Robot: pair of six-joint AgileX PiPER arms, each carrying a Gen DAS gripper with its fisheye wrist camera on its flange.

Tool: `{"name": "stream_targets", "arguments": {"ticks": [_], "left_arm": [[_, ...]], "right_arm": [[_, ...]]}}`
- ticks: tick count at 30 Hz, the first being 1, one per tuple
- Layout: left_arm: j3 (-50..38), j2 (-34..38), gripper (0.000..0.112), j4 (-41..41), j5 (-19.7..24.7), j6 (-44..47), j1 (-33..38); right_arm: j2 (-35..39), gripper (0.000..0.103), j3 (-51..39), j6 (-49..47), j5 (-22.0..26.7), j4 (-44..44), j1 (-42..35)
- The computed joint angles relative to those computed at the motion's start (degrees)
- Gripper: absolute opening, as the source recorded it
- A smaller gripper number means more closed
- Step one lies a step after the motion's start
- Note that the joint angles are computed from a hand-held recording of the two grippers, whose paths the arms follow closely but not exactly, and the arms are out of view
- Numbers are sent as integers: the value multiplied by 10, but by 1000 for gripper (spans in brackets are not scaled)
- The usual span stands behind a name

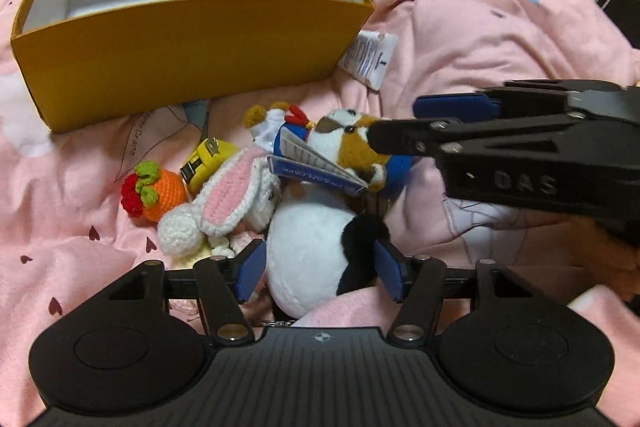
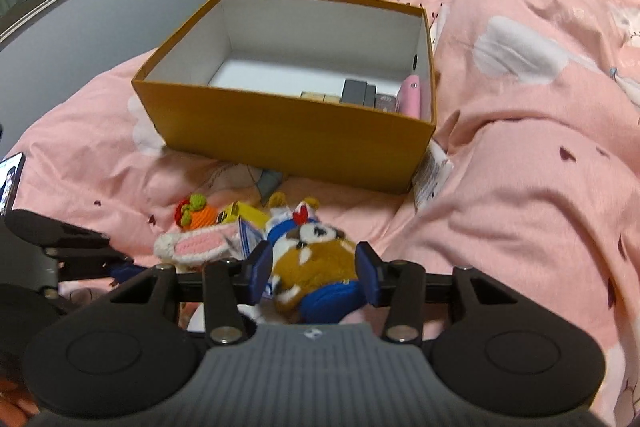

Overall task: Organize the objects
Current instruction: 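Grasp the white plush with the left tool while the right grasps the brown plush, then carry both plush toys over the orange box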

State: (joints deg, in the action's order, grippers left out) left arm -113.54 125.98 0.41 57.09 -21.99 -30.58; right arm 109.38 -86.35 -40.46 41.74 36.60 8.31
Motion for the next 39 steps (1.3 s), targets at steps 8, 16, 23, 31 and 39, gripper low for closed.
{"name": "stream_targets", "arguments": {"ticks": [8, 16, 23, 31, 39], "left_arm": [[-66, 54, 75, 5, 44, 2, -13], [-157, 118, 76, 24, 99, 5, -16], [-116, 101, 68, 16, 68, -4, -8], [28, -6, 65, -39, -18, -25, 22], [111, -94, 65, -27, -92, -62, 40]], "right_arm": [[-5, 49, 15, 2, 2, -3, -5], [1, 54, 5, 4, 4, -33, 9], [-1, 54, 1, -8, 6, -41, 10], [-9, 54, 1, -34, 3, -48, 7], [-13, 54, -1, -115, -5, -83, 29]]}}
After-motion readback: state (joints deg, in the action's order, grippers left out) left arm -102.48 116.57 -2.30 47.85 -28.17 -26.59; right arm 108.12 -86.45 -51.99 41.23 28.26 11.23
